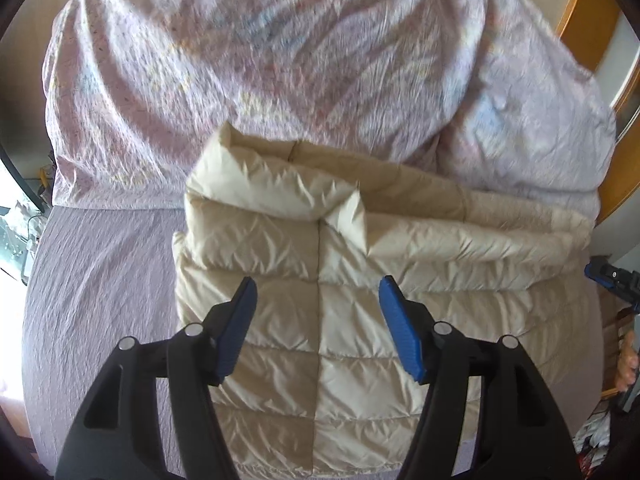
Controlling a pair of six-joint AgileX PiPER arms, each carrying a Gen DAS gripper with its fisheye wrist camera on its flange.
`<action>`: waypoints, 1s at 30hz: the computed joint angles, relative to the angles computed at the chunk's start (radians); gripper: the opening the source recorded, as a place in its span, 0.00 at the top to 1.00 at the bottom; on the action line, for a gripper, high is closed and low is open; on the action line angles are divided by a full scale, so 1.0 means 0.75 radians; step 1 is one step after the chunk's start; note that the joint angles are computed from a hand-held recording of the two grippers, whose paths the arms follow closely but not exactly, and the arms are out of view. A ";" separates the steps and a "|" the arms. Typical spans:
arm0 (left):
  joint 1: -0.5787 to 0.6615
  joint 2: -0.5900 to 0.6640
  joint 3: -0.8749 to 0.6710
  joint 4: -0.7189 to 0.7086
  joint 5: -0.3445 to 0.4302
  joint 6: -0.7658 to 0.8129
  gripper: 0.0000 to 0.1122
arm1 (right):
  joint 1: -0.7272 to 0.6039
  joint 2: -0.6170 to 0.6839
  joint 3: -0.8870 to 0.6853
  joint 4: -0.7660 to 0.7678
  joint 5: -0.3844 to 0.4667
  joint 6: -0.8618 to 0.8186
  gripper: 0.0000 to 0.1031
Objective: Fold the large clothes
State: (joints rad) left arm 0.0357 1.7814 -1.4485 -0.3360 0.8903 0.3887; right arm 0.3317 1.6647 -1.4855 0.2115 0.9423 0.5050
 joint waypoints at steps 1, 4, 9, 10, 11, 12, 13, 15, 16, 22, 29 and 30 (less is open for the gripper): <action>-0.012 0.008 0.007 0.015 -0.012 -0.015 0.43 | 0.008 0.035 -0.019 -0.011 0.012 0.011 0.44; -0.057 0.058 0.010 0.082 -0.058 -0.101 0.43 | 0.037 0.091 -0.034 -0.074 0.001 0.065 0.44; -0.096 0.152 -0.040 0.156 -0.114 -0.249 0.43 | 0.093 0.184 -0.057 -0.234 -0.035 0.221 0.44; -0.098 0.161 -0.044 0.165 -0.122 -0.265 0.43 | 0.105 0.196 -0.057 -0.269 -0.040 0.249 0.44; -0.104 0.173 -0.050 0.177 -0.133 -0.285 0.43 | 0.115 0.213 -0.061 -0.296 -0.046 0.270 0.44; -0.111 0.186 -0.055 0.195 -0.148 -0.312 0.43 | 0.129 0.228 -0.061 -0.338 -0.050 0.301 0.44; -0.117 0.198 -0.061 0.208 -0.160 -0.334 0.43 | 0.134 0.236 -0.058 -0.360 -0.054 0.317 0.44; -0.128 0.227 -0.078 0.233 -0.181 -0.380 0.43 | 0.153 0.261 -0.069 -0.419 -0.060 0.360 0.44; -0.131 0.242 -0.087 0.245 -0.192 -0.404 0.43 | 0.164 0.275 -0.076 -0.452 -0.060 0.381 0.44; -0.163 0.320 -0.132 0.300 -0.240 -0.500 0.42 | 0.188 0.317 -0.052 -0.581 -0.117 0.474 0.41; -0.190 0.386 -0.150 0.325 -0.315 -0.514 0.37 | 0.233 0.356 -0.013 -0.729 -0.168 0.585 0.31; -0.182 0.388 -0.143 0.320 -0.328 -0.495 0.36 | 0.238 0.356 0.002 -0.752 -0.185 0.608 0.30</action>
